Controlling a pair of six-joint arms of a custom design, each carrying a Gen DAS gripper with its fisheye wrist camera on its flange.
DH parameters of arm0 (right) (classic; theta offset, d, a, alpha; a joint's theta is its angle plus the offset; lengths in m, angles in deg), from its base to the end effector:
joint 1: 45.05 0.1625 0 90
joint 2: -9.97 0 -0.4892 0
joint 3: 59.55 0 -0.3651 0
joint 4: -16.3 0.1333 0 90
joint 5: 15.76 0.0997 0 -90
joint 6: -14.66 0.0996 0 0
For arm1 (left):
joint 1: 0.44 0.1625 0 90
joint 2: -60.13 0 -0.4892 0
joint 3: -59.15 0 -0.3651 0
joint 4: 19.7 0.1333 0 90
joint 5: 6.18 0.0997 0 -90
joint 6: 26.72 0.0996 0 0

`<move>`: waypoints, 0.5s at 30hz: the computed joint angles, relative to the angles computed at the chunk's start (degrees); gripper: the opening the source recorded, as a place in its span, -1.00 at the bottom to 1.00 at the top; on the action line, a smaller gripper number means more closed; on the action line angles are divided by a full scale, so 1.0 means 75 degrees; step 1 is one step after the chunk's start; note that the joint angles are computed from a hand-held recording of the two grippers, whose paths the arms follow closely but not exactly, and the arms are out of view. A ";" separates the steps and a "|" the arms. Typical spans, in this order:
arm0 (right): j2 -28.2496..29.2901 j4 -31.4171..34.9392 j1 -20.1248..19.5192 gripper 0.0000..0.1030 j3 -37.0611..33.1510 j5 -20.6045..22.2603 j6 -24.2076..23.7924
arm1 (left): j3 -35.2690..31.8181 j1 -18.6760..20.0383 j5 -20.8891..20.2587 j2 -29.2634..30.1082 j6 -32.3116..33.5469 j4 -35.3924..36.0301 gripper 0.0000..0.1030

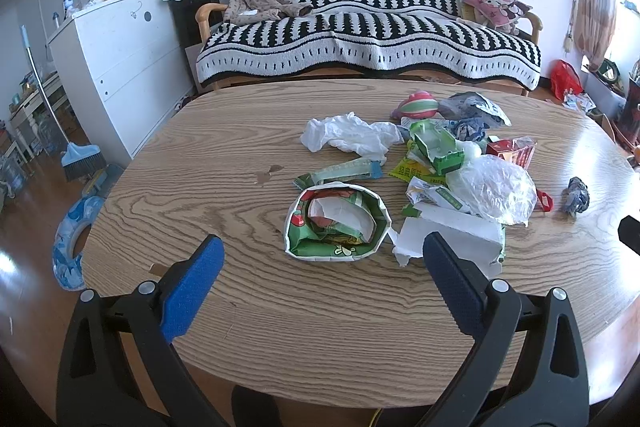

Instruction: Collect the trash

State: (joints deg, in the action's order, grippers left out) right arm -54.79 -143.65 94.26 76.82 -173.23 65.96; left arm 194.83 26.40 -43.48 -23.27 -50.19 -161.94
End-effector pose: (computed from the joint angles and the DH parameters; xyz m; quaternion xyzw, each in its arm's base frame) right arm 0.3472 -0.2440 0.2175 -0.0064 -0.8315 0.4196 0.3639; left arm -0.2424 -0.3609 0.2992 0.3044 0.8428 -0.3043 0.3232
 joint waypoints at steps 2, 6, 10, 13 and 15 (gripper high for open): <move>-0.0006 0.0016 -0.0002 0.89 -0.0001 0.0004 0.0009 | 0.0008 0.0000 0.0012 0.0012 0.0008 -0.0026 0.88; -0.0002 0.0012 0.0002 0.89 -0.0002 -0.0003 -0.0002 | 0.0002 0.0003 0.0005 0.0010 0.0008 -0.0011 0.88; 0.0000 -0.0009 -0.0004 0.89 0.0003 0.0002 -0.0003 | 0.0001 0.0005 0.0002 0.0008 0.0002 -0.0012 0.88; -0.0003 0.0022 0.0007 0.89 -0.0005 -0.0002 0.0021 | 0.0003 0.0004 0.0006 0.0010 -0.0003 -0.0012 0.88; 0.0000 0.0007 0.0001 0.89 -0.0002 -0.0004 0.0010 | -0.0001 0.0003 0.0002 0.0005 0.0005 0.0007 0.88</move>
State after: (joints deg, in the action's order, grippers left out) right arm -54.79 -143.59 94.26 76.80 -173.25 66.04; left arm 194.82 26.42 -43.47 -23.23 -50.15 -161.89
